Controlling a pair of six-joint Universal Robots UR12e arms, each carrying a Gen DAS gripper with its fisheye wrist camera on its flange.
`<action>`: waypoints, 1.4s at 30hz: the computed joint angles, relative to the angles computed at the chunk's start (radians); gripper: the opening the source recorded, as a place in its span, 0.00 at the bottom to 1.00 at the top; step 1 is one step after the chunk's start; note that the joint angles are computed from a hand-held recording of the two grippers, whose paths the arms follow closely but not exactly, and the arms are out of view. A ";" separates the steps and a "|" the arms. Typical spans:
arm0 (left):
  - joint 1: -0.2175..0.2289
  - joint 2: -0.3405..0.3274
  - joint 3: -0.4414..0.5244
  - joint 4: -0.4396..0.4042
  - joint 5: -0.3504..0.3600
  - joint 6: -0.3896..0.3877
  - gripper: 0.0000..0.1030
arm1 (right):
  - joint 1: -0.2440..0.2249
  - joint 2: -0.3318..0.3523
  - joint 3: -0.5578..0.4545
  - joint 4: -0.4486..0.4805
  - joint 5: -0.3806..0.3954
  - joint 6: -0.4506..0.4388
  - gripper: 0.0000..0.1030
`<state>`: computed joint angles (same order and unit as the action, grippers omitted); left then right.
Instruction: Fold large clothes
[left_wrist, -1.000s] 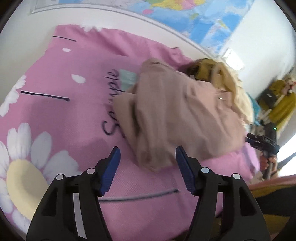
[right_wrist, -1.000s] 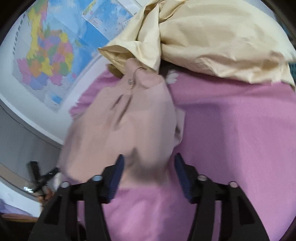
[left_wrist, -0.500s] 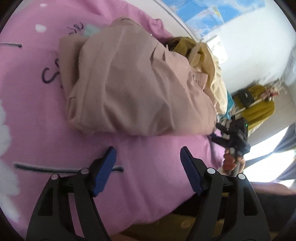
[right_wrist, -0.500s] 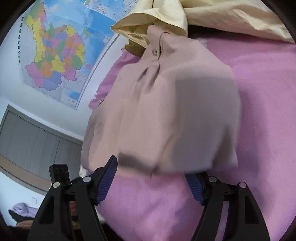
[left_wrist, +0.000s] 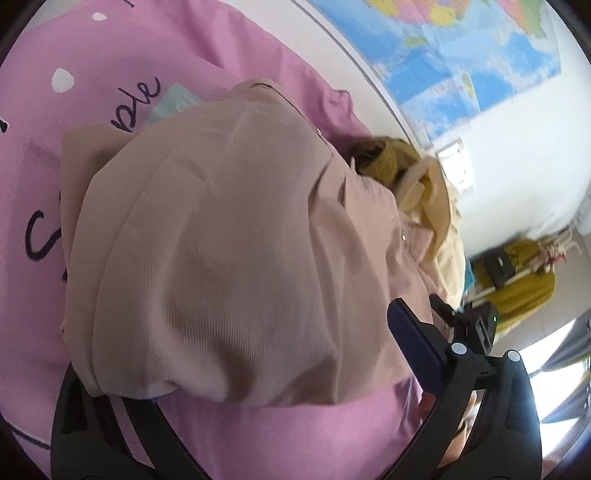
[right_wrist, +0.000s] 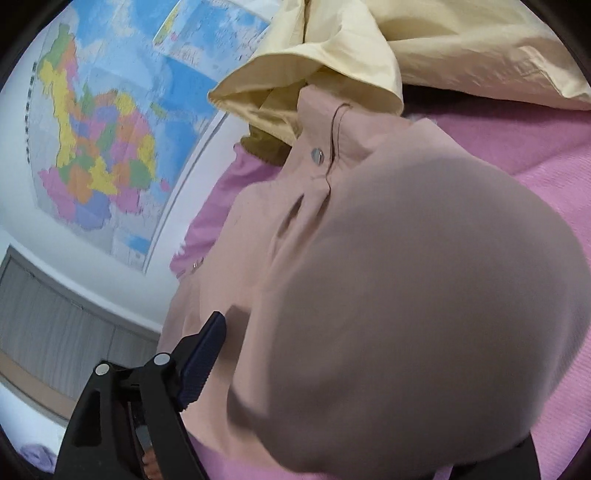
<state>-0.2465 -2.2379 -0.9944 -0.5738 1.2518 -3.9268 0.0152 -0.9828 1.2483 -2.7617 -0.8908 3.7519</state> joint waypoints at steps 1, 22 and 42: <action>0.001 -0.003 0.003 0.001 0.005 -0.012 0.95 | 0.003 0.004 -0.008 0.006 -0.009 -0.004 0.78; -0.055 -0.090 0.235 -0.330 0.298 0.087 0.90 | 0.008 0.033 -0.044 0.007 -0.021 0.007 0.63; -0.064 -0.101 0.265 -0.386 0.360 0.085 0.78 | 0.002 0.051 -0.061 0.030 0.010 0.022 0.31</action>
<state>-0.3104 -2.3389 -0.7296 -0.9602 1.6113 -3.8420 0.0176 -0.9321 1.1875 -2.7315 -0.8808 3.7740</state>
